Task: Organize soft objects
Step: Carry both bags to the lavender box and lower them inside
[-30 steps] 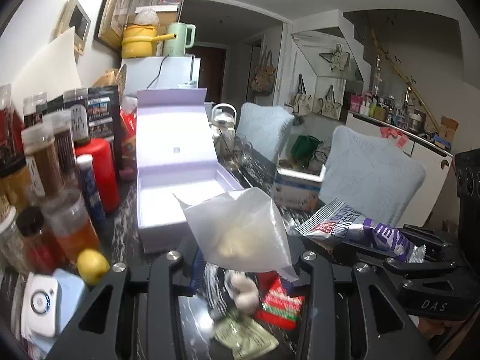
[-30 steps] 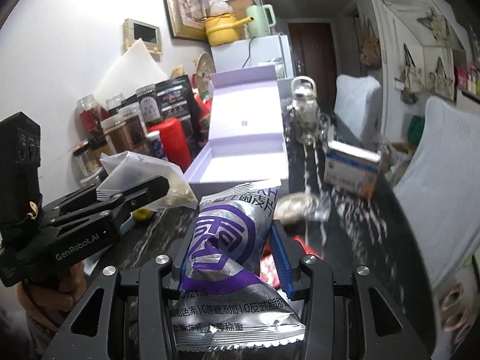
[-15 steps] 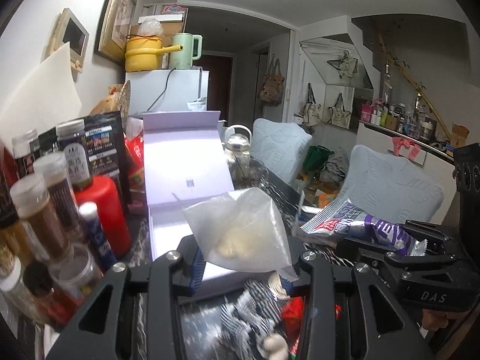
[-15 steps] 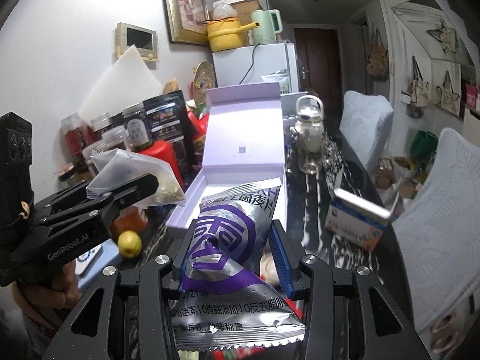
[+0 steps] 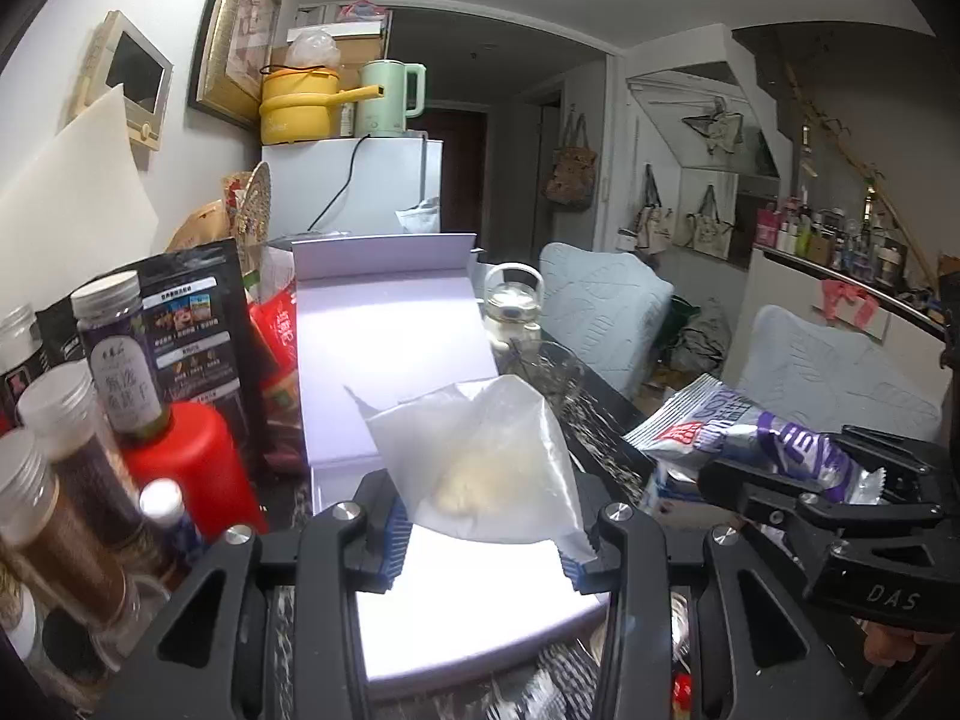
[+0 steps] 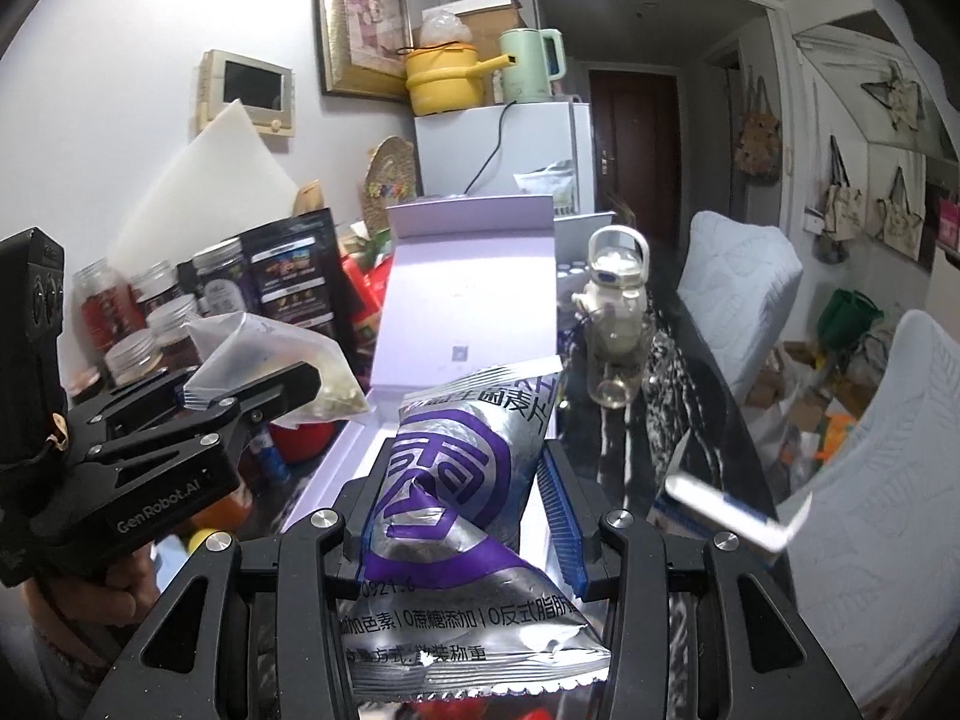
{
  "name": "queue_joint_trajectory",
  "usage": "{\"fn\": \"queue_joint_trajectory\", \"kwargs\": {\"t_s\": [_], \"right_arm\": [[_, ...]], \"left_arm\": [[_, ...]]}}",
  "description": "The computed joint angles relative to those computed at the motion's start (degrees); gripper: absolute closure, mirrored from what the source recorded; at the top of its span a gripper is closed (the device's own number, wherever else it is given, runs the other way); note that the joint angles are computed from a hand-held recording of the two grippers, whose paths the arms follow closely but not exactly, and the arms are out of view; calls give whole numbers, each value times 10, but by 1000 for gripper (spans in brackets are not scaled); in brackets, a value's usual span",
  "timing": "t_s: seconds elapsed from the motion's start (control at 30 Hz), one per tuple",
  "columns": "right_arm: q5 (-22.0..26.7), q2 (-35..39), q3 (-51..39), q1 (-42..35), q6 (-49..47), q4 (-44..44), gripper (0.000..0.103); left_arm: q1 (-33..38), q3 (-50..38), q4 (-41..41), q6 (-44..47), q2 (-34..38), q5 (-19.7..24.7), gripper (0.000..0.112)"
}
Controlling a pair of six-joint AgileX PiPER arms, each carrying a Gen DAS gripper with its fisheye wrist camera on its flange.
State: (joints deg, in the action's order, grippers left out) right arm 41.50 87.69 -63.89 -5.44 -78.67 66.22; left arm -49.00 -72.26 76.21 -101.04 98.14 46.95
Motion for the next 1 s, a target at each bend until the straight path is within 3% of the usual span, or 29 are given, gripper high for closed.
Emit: {"fn": "queue_joint_trajectory", "kwargs": {"t_s": [0.07, 0.2, 0.37, 0.6, 1.0], "right_arm": [[-5, 19, -25, 6, 10, -3, 59], [-8, 70, -88, 15, 47, -8, 59], [-25, 134, -179, 36, 114, -40, 59], [-51, 199, -262, 69, 186, -89, 59], [-64, 296, -349, 117, 314, -232, 59]], "left_arm": [[16, -20, -5, 14, 13, -6, 73], [66, -58, -38, 53, 33, -59, 73], [105, -97, -37, 58, 59, -73, 73], [146, -137, -48, 82, 102, -58, 73], [175, -246, -178, 248, 199, -35, 73]]}}
